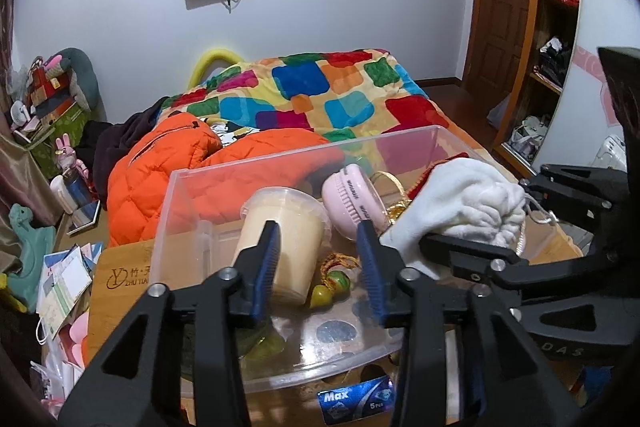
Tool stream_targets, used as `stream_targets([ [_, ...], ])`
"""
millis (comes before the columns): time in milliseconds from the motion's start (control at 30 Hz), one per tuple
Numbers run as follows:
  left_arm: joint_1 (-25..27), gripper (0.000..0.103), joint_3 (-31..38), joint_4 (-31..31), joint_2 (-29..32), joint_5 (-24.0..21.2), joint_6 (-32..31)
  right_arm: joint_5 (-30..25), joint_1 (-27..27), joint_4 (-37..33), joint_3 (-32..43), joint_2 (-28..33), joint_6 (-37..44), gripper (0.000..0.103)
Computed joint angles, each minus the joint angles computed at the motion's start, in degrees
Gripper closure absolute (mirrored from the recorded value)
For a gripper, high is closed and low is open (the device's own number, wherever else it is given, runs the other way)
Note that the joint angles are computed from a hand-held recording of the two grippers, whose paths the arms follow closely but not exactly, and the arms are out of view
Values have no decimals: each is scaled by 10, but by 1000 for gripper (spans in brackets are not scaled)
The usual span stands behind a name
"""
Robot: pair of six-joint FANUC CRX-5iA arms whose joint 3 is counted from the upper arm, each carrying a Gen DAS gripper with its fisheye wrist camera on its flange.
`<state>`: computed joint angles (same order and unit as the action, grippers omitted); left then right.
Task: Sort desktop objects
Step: 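Lower the gourd into the box with the left tool while the right tool lowers the pouch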
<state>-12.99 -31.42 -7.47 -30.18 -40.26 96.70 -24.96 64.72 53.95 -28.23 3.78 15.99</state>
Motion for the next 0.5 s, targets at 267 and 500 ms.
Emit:
stream_targets([
  [267,5,59,-6,14,-6,-2,-11,-18,7,-36,12,1,33,58],
  [500,2,51,-7,12,-16,-7,-6,-39,16,1,-3,-10,9,47],
])
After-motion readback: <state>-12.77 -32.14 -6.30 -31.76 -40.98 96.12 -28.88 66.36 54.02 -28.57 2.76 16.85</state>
